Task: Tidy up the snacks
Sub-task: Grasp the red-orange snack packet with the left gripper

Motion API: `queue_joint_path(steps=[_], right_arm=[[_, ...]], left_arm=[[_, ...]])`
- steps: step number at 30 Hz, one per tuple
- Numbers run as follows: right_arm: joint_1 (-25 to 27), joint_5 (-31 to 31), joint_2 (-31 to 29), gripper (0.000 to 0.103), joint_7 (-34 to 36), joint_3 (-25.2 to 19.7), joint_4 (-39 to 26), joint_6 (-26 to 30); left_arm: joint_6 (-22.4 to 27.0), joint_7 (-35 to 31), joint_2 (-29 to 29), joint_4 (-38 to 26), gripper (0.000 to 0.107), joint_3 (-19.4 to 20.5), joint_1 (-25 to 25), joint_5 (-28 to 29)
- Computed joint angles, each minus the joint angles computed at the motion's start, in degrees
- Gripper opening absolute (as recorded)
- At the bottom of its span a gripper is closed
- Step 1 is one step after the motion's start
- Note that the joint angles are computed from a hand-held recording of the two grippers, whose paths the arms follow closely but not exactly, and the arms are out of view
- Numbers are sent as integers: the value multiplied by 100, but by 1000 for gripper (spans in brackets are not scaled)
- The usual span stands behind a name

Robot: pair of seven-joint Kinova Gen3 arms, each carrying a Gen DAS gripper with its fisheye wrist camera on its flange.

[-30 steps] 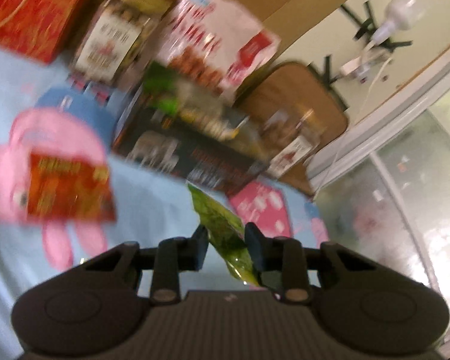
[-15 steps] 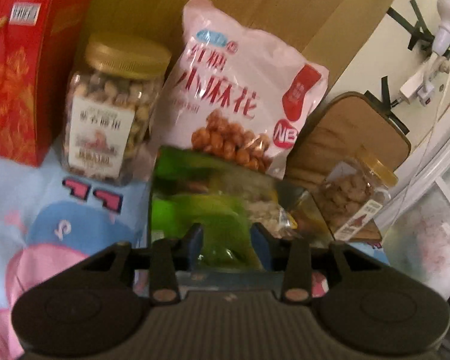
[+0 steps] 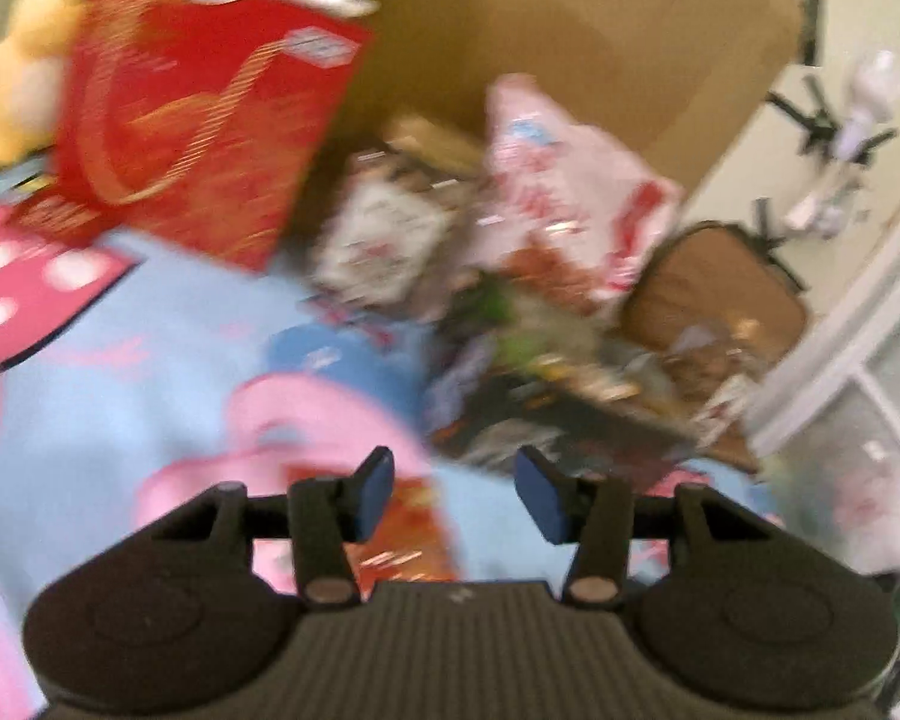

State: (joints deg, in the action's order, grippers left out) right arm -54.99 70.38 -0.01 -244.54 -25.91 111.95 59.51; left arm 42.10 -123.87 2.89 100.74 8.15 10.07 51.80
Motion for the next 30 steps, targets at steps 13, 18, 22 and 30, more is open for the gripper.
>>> queue_joint_path(steps=[13, 18, 22, 30], right_arm=[[520, -713, 399, 41, 1449, 566, -519, -1394], [450, -471, 525, 40, 1287, 760, -525, -1516], [383, -261, 514, 40, 995, 773, -424, -1501], [175, -145, 401, 25, 436, 555, -251, -1014]], left_arm=[[689, -208, 600, 123, 66, -72, -714, 528], [922, -195, 888, -113, 54, 107, -615, 630], [1284, 55, 1256, -335, 18, 297, -607, 630], [1453, -232, 1114, -56, 15, 313, -566, 895]])
